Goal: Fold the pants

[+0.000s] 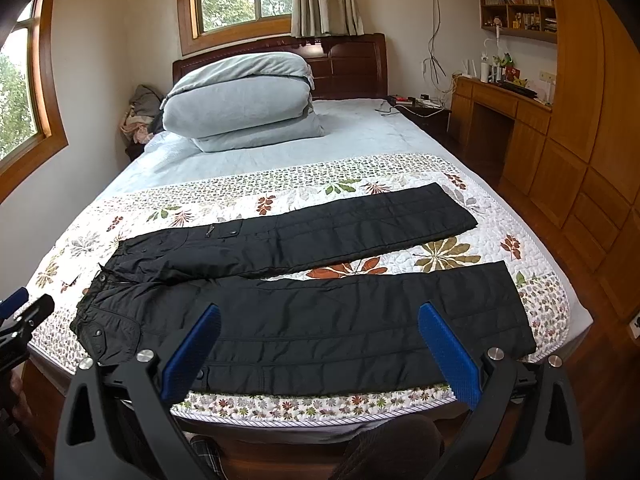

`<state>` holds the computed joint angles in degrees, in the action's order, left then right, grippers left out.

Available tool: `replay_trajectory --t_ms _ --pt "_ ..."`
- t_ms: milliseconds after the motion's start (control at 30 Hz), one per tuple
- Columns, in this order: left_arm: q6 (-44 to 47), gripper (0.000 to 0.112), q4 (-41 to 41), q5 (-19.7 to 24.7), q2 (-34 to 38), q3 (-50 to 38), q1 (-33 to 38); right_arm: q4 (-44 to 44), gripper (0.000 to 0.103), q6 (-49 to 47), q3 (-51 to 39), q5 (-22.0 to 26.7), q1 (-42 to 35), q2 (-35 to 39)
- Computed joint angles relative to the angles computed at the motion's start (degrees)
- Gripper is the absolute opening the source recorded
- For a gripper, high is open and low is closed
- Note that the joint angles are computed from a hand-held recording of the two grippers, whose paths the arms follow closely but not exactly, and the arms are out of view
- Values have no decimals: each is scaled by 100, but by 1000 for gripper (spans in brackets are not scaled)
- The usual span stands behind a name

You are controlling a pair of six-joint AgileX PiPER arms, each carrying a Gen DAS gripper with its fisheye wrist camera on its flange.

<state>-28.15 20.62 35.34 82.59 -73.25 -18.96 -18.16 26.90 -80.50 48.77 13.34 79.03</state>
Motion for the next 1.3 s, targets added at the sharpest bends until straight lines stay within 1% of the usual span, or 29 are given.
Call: replay_trajectory --t_ms 1033,1067,1100,1233,1267,1300 --pt "76 101 -75 -2 -12 31 34 14 100 10 -3 -2 27 7" --pt "155 101 -163 -10 -7 30 67 30 100 -27 -14 -3 5 11" --pt "412 101 -445 -20 14 2 154 163 100 -182 -22 -39 -74 10" --pt "1877 101 -2122 8 180 -215 767 1714 100 -1687 -118 -373 -1008 -10" --pt "2019 101 -2297 48 241 -281 868 2025 100 -2054 -267 -314 -1232 85" --pt "2223 101 -2525 198 414 -489 1039 2352 100 -2432 -549 -106 -1469 275"
